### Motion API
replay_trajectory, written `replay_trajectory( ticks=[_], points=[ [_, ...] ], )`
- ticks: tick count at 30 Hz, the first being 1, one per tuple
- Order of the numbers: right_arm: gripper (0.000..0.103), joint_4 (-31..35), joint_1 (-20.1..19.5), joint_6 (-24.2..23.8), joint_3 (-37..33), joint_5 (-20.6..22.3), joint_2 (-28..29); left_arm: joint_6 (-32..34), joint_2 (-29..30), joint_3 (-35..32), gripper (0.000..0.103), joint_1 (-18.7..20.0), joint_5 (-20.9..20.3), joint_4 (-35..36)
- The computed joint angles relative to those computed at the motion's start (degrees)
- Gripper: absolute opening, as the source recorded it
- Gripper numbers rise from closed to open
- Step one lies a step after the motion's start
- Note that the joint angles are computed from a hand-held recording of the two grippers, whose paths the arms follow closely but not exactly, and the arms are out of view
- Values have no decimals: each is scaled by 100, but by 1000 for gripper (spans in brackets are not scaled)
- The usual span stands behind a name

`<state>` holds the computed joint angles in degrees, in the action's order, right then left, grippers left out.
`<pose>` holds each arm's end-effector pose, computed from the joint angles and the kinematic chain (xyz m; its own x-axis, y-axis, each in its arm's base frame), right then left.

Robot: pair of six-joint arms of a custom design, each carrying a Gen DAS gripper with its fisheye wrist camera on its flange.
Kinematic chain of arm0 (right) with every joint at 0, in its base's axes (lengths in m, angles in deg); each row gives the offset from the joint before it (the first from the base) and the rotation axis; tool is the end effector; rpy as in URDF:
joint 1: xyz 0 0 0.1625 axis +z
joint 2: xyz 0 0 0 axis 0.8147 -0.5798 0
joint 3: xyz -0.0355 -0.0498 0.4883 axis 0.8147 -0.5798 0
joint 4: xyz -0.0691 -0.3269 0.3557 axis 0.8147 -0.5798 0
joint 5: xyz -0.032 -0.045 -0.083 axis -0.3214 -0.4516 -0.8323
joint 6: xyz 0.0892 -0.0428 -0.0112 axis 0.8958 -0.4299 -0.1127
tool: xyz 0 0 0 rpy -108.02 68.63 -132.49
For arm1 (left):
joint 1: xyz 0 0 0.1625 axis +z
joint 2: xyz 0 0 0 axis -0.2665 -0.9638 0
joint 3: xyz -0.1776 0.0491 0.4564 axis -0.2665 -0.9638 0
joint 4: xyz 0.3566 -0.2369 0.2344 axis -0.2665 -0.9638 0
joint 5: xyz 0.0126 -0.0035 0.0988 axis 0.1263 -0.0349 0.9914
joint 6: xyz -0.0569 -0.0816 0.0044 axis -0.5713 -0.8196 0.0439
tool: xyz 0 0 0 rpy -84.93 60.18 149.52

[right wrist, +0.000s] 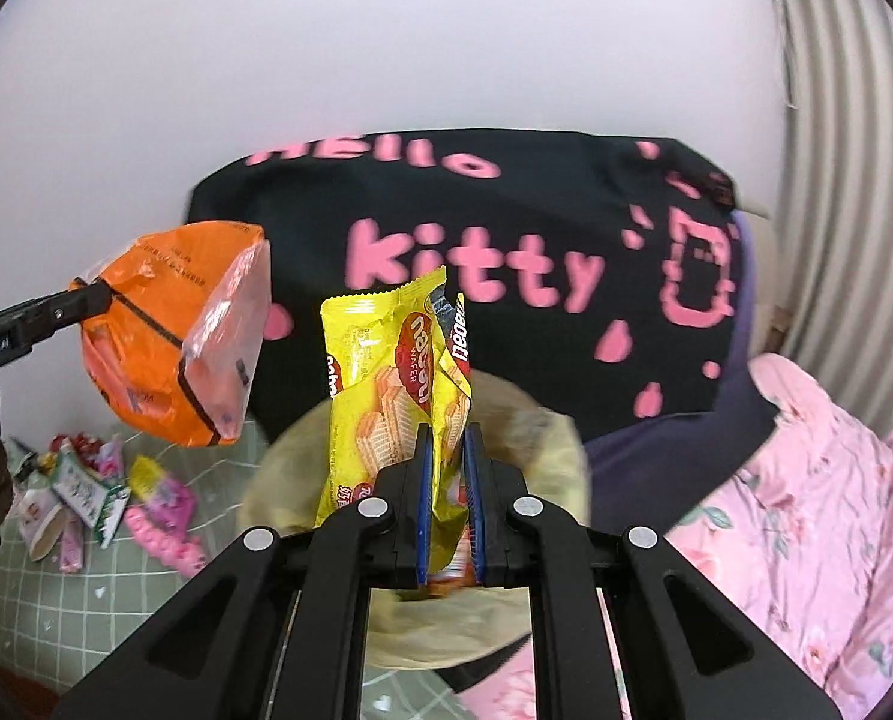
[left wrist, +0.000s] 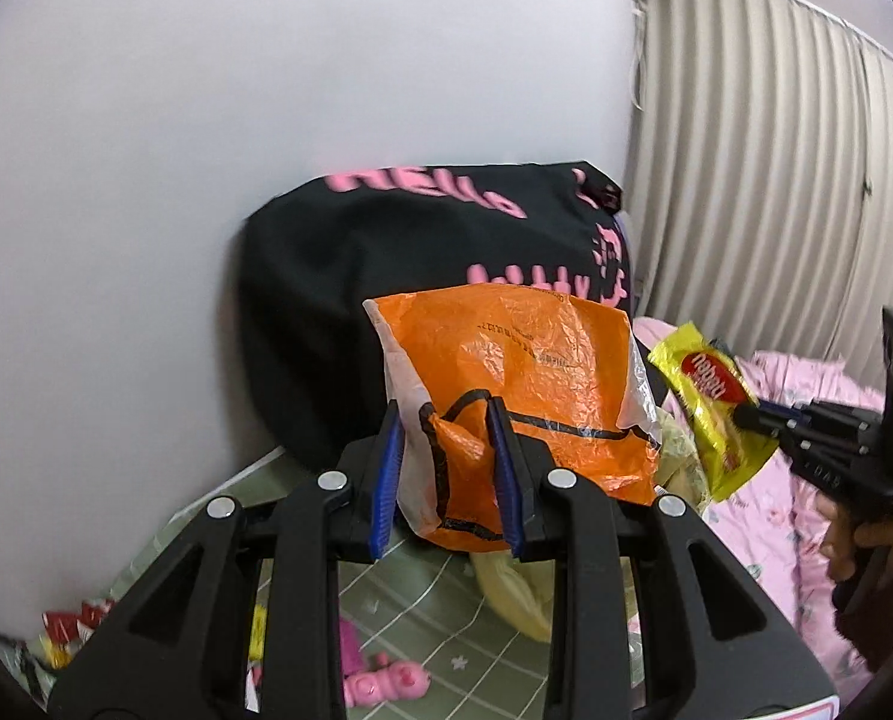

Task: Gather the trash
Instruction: 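Carry the orange bag and yellow wafer pack over the yellow bin with both tools, then lower both tools into the bin and open them to release the items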

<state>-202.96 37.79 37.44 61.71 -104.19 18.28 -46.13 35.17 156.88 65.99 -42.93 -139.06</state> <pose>0.1199 -0.7323 0.4230 -0.6920 0.0254 0.7215 -0.5990 0.5375 -0.5935 -0.4308 -0.8052 0.1222 -0.6659 0.4919 -0.5608 0.7450 0.3991 -0.5345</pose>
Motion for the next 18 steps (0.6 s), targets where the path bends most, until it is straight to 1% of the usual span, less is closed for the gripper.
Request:
replay_trajectory(
  ticks=[4, 5, 8, 10, 12, 14, 15, 16, 18],
  points=[
    [11, -192, -93, 87, 13, -69, -131, 675, 411, -441, 26, -151, 91, -79],
    [11, -255, -130, 105, 21, -48, -181, 760, 479, -524, 26, -170, 78, -39],
    [11, -354, -207, 195, 31, -15, -272, 806, 691, -828, 26, -212, -110, 437],
    [11, -356, -272, 325, 13, 47, -326, 645, 873, -1117, 26, -198, -252, 1002],
    [11, -349, -325, 392, 12, 143, -367, 428, 1117, -1481, 26, -164, -249, 1603],
    [11, -311, -361, 388, -9, 231, -366, 152, 1384, -1923, 26, -94, -237, 2624],
    [11, -271, -381, 377, -21, 292, -357, 91, 1484, -2078, 26, -68, -219, 3011],
    [11, -193, -406, 365, -46, 373, -340, 130, 1613, -2200, 26, -53, -41, 3300],
    [11, -6, -434, 354, -121, 446, -279, 223, 1724, -2293, 26, -40, 184, 3424]
  ],
)
